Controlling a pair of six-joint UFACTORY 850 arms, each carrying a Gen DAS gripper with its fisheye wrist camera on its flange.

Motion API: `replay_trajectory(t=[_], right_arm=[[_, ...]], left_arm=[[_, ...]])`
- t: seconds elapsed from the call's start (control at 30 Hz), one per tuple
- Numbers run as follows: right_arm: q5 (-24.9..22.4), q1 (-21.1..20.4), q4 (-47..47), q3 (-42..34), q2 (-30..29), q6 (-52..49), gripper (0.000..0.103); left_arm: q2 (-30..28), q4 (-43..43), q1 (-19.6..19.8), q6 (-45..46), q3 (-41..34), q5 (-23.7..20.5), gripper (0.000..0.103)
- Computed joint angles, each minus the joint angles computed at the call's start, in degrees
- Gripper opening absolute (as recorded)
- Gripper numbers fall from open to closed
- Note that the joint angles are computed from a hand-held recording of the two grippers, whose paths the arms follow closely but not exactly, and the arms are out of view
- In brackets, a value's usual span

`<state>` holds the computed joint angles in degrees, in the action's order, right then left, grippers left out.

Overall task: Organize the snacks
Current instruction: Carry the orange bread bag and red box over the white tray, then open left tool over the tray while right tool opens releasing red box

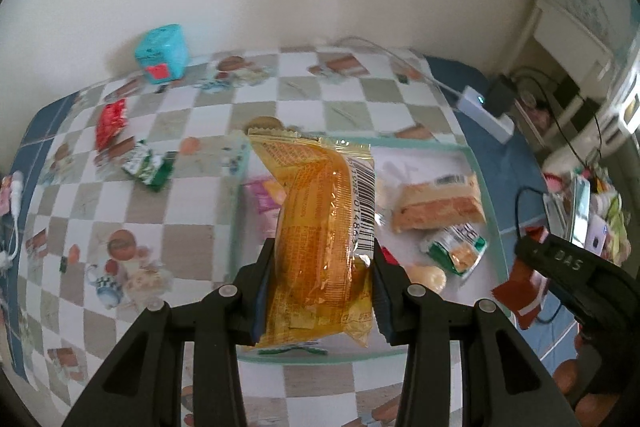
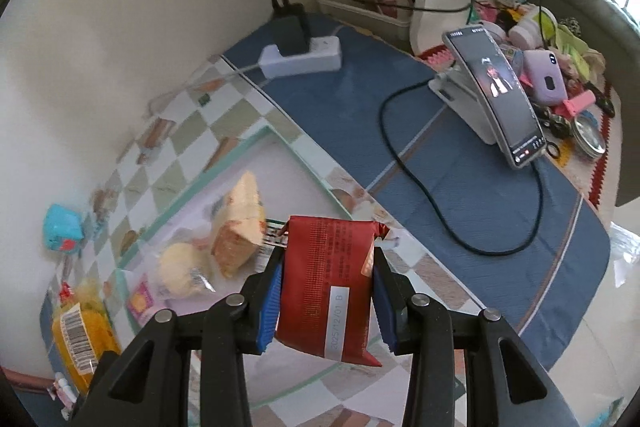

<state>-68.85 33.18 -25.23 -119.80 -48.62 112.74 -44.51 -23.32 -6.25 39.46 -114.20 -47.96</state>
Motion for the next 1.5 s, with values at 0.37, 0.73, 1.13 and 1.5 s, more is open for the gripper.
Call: replay_trajectory(t=[0.37,0.73,1.13,1.5], right_arm=[[0.0,-1.0,5.4,0.2,-1.3,-2.6,0.043],[-1.4,-1.3,6.3,-1.6,-2.6,-4.3,0.044],[-0.9,-1.5,7.0,-2.2,-3.1,-5.1,0.045],[-2.3,-1.4,7.3,-5.5,-5.1,-7.1,0.070]], left_arm=[[-1.0,2.3,-2.4,1.3,0.8,0.0,0.044],[-2.6,3.9,-2.8,-0.1,-0.6,-2.7,0.044],[-4.3,4.3,-1.9,-2.9,-4.0,-4.9,0.058],[-8.9,10.3,-0.2,-15.0,-11.8,-7.6,0.081]])
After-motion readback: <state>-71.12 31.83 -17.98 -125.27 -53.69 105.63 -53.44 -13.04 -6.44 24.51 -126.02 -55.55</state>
